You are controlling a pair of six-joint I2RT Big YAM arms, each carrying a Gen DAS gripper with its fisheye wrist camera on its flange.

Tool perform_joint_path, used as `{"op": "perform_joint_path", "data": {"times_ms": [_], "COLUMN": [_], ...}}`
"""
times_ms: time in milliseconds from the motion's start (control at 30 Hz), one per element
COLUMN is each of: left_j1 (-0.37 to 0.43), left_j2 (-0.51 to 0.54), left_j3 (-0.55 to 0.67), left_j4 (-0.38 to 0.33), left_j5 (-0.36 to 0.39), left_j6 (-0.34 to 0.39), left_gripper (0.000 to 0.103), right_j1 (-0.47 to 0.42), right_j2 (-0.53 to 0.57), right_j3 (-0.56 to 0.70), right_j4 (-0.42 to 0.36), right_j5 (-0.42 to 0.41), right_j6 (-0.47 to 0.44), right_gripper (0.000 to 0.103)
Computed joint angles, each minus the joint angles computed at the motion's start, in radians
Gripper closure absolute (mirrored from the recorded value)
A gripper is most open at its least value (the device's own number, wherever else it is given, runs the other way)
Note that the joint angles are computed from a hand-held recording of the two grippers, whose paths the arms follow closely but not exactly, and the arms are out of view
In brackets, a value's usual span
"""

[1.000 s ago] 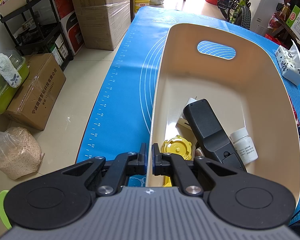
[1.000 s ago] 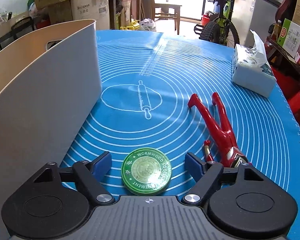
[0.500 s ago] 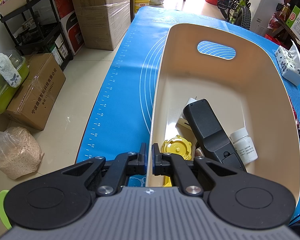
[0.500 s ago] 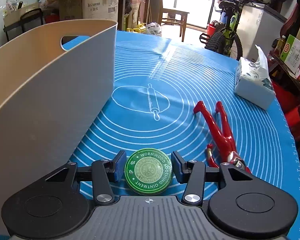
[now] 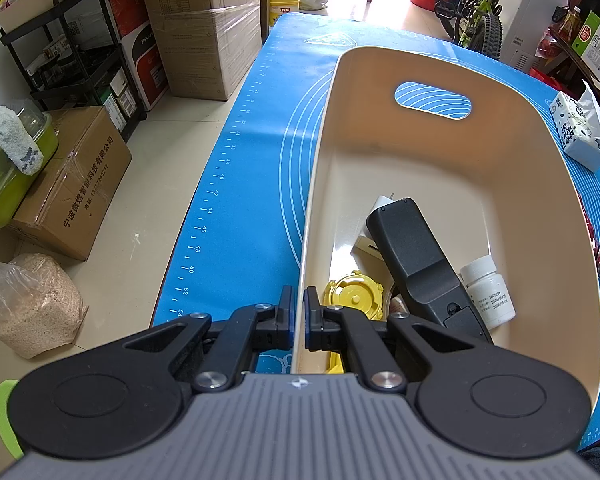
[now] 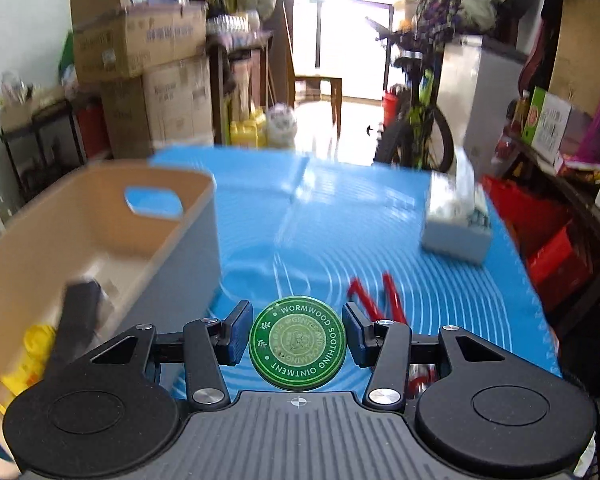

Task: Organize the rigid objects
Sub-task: 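Carry the green ointment tin into the beige bin and release it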

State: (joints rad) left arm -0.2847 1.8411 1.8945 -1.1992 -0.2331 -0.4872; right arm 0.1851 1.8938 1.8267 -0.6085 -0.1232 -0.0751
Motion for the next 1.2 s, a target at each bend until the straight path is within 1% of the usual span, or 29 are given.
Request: {"op": "perform_joint_path", "data": {"times_ms": [133,300,467,633,767,900,1000,1133,1200], "left_j1": [-0.001,-0.001,-0.001,-0.001,-0.001,0.000,0.000,-0.001,-0.001], "left_j2": [0.001,0.001,0.002,0.002,0.002,0.001,0.001,0.002,0.001], "left_j3": [0.002,0.002,0.002,0.002,0.002,0.001,0.002,0.002,0.002], "left_j4": [-0.001,-0.001,-0.001,-0.001,-0.001,-0.001,-0.001,-0.001,-0.002], "left_j5": [-0.001,-0.001,-0.001,-0.001,-0.001,-0.001,-0.001,-0.001,-0.001], "left_j6": [-0.001,-0.001,0.000,-0.001,0.000,0.001,0.000,-0.001,0.000], "left_gripper": [0.097,0.097,0.097,0.097,0.097,0.097,0.097,0.097,0.097], "right_j1": [0.010,0.028,0.058,0.090,0.119,0.147,0.167,0.188,0.195], "right_j2": [-0.031,-0.045,-0.047,-0.024,-0.008,0.011,0.023,0.044,0.064], "right_j3": [0.003,0.029,0.046,0.080,0.094,0.109,0.113,0.132,0.161], "right_j4": [0.035,0.047,0.058,0.036,0.027,-0.006,-0.039,-0.102,-0.147], "right_j5": [-0.019,-0.050,-0.087,-0.105,-0.111,-0.127,-0.122,-0.109,-0.099], "right_j6": [0.010,0.036,0.022,0.028,0.010,0.000,-0.022,-0.044,-0.054], "right_gripper": [0.049,0.049,0.049,0.049,0.049,0.049,0.049,0.049,0.049]}}
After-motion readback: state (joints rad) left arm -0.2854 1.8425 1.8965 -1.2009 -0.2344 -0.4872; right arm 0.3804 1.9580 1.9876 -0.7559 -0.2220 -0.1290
